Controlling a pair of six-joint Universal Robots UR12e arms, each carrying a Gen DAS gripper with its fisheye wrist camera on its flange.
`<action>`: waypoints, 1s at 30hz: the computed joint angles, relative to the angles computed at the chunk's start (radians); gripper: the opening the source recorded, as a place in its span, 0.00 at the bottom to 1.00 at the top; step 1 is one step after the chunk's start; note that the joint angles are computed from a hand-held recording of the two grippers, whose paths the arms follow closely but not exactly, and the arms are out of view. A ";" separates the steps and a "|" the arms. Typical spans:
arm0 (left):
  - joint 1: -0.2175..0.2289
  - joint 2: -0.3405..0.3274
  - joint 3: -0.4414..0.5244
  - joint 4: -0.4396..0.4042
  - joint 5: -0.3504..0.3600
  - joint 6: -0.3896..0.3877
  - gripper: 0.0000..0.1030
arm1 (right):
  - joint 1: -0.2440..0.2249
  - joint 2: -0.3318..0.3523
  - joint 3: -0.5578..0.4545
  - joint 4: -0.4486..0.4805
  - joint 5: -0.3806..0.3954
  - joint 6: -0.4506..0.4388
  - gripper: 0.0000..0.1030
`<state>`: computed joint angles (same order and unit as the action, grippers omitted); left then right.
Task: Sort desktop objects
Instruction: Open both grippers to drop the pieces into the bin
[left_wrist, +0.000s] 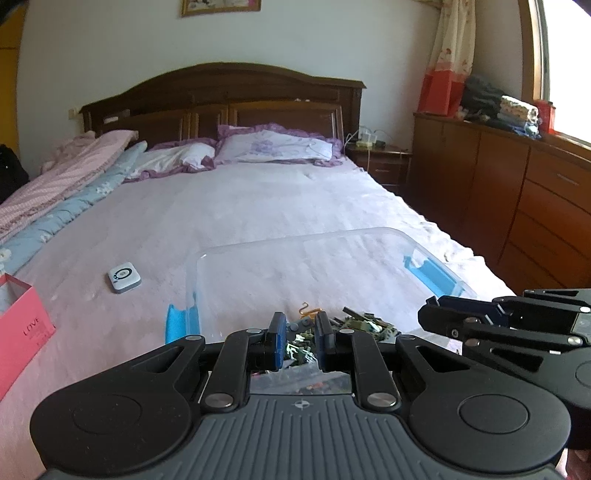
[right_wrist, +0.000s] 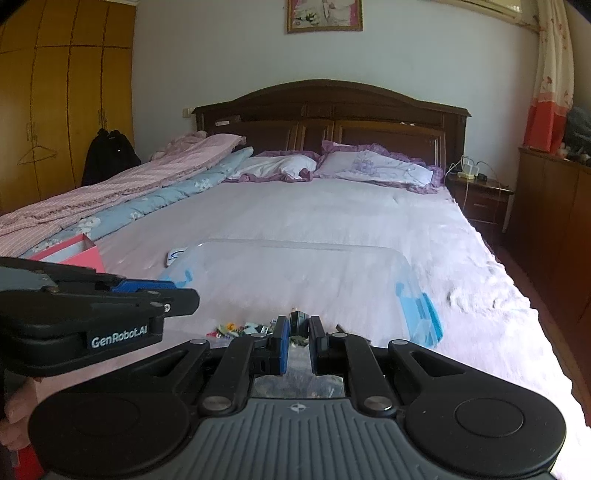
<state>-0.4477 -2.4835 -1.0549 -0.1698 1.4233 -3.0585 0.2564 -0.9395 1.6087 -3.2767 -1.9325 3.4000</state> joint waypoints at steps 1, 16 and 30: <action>0.000 -0.005 0.011 -0.008 0.000 0.001 0.17 | -0.004 0.003 -0.007 0.005 0.005 0.001 0.12; 0.004 -0.073 0.135 -0.109 0.022 0.003 0.28 | -0.043 0.068 -0.129 0.100 0.061 -0.002 0.29; 0.017 0.034 -0.087 0.018 -0.053 0.010 0.64 | -0.013 0.013 0.005 0.053 0.007 0.067 0.52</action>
